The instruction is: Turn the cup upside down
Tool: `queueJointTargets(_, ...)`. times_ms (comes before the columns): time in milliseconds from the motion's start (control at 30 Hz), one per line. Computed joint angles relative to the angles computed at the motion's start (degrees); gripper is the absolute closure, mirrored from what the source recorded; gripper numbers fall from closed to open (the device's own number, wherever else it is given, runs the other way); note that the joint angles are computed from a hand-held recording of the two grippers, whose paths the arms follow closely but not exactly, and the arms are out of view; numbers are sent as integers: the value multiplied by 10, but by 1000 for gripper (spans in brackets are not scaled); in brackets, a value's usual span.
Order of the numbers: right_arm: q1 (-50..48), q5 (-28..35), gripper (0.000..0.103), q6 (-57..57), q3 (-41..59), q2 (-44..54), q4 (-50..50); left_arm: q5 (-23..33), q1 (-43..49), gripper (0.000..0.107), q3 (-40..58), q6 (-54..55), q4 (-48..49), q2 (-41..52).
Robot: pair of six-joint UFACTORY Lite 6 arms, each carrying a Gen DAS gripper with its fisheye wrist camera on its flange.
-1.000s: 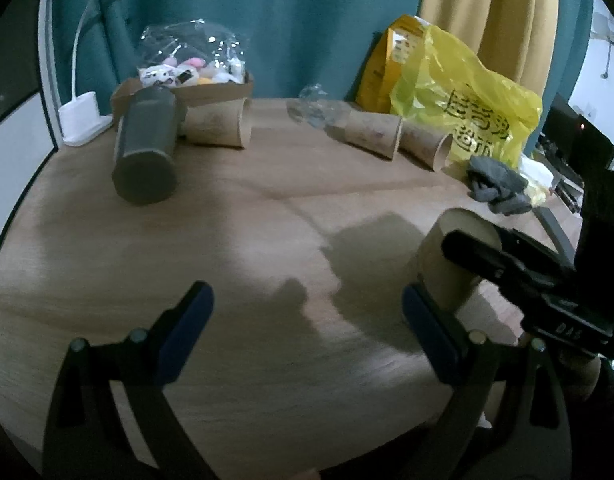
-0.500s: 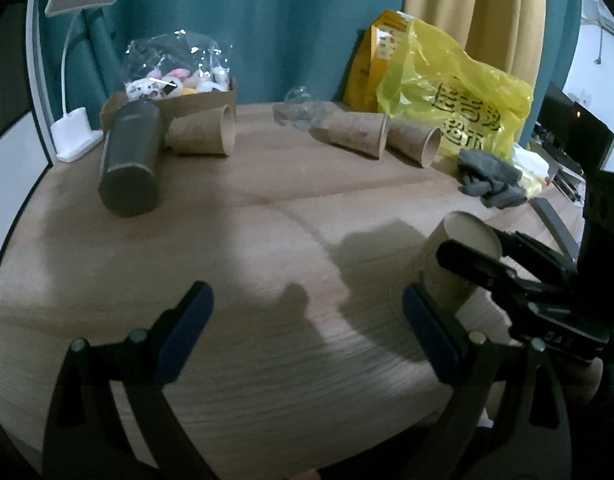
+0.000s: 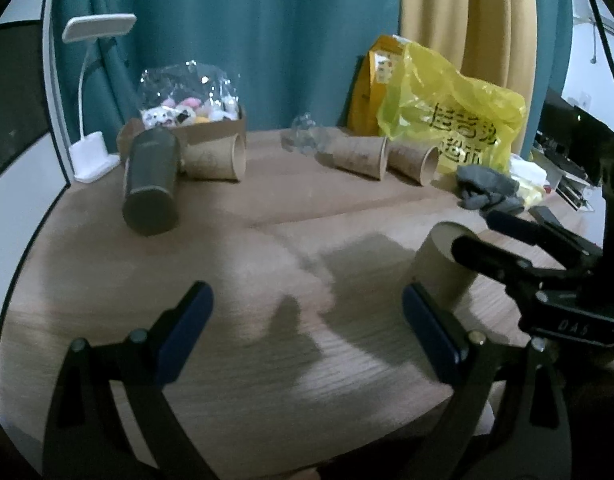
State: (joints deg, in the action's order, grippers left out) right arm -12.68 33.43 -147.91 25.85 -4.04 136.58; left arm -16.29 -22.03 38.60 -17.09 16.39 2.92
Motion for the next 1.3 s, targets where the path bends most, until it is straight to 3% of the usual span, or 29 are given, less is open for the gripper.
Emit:
queueJointTargets(567, 6, -84, 21, 27, -86, -141, 4, 1, -24, 11, -115, 64, -111, -150)
queueJointTargets(900, -5, -87, 21, 74, -117, -191, -39, 14, -35, 11, -147, 133, -201, -214)
queueJointTargets(1300, -2, -92, 21, 94, -125, -209, -54, 18, -47, 10, -151, 217, -292, -226)
